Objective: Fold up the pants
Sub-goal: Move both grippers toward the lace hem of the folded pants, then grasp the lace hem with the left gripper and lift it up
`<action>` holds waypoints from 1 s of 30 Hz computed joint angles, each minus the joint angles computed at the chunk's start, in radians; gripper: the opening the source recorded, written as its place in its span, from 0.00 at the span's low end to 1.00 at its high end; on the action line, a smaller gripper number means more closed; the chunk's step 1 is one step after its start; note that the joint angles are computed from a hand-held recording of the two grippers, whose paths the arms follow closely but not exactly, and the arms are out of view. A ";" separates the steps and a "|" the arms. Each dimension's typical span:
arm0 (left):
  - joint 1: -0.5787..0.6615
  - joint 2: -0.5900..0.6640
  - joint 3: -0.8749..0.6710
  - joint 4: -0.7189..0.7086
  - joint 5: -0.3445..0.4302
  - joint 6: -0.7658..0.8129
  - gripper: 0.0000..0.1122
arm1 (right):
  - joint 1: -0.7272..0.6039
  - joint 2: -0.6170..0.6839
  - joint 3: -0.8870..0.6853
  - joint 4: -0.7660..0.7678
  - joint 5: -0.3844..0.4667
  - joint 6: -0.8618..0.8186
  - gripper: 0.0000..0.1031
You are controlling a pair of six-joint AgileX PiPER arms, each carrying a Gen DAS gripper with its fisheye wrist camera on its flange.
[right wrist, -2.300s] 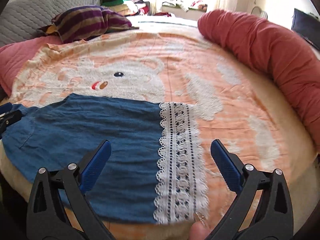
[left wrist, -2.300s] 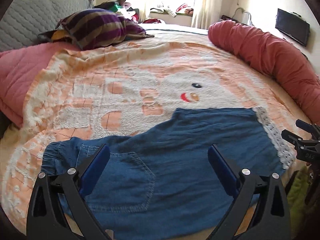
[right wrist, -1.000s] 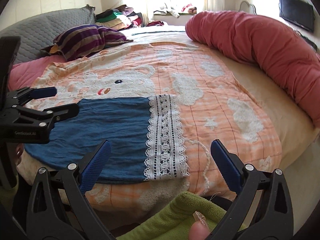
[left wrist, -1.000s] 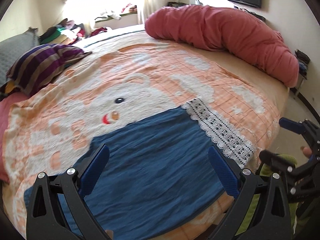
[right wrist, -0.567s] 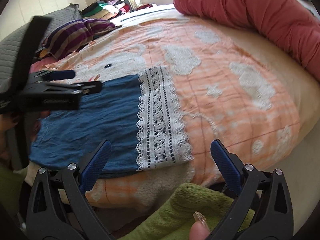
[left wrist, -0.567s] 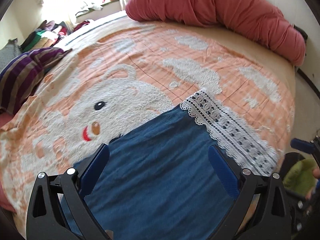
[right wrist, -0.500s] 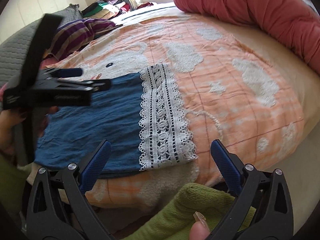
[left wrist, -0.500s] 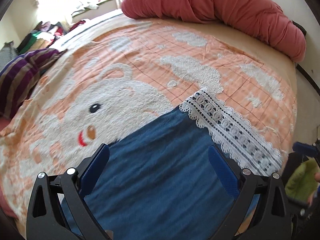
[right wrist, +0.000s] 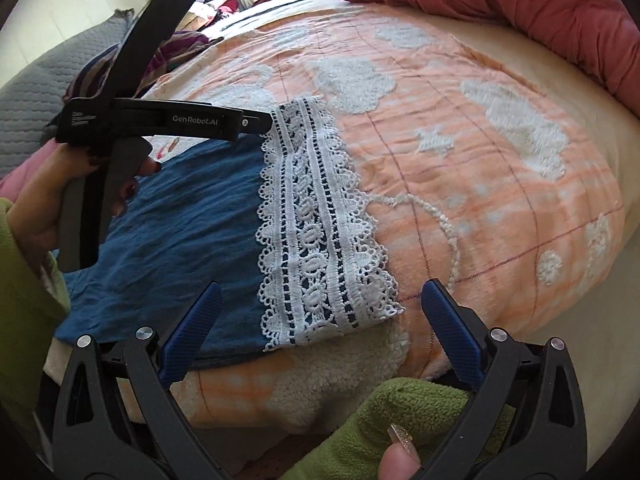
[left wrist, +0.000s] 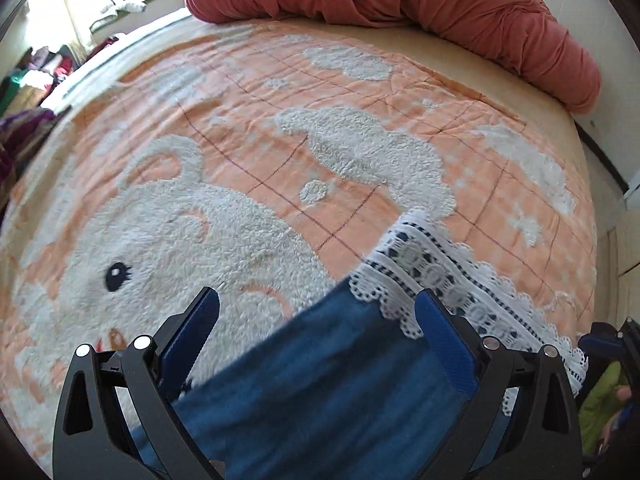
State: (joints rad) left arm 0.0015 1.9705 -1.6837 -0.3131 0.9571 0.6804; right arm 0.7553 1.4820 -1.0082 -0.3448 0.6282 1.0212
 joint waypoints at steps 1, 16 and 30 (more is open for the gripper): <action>0.012 0.019 -0.024 -0.035 0.030 0.020 0.79 | -0.006 0.002 0.004 0.011 -0.010 -0.006 0.91; 0.066 0.107 -0.072 -0.240 0.190 0.139 0.39 | 0.008 -0.038 0.079 -0.083 -0.141 0.057 0.47; 0.053 0.049 0.016 -0.228 0.113 0.099 0.18 | -0.059 -0.034 0.108 0.185 -0.290 -0.226 0.21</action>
State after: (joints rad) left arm 0.0550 2.0200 -1.6676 -0.5411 1.0705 0.7790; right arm 0.6967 1.4477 -0.9005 -0.1603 0.3382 0.7955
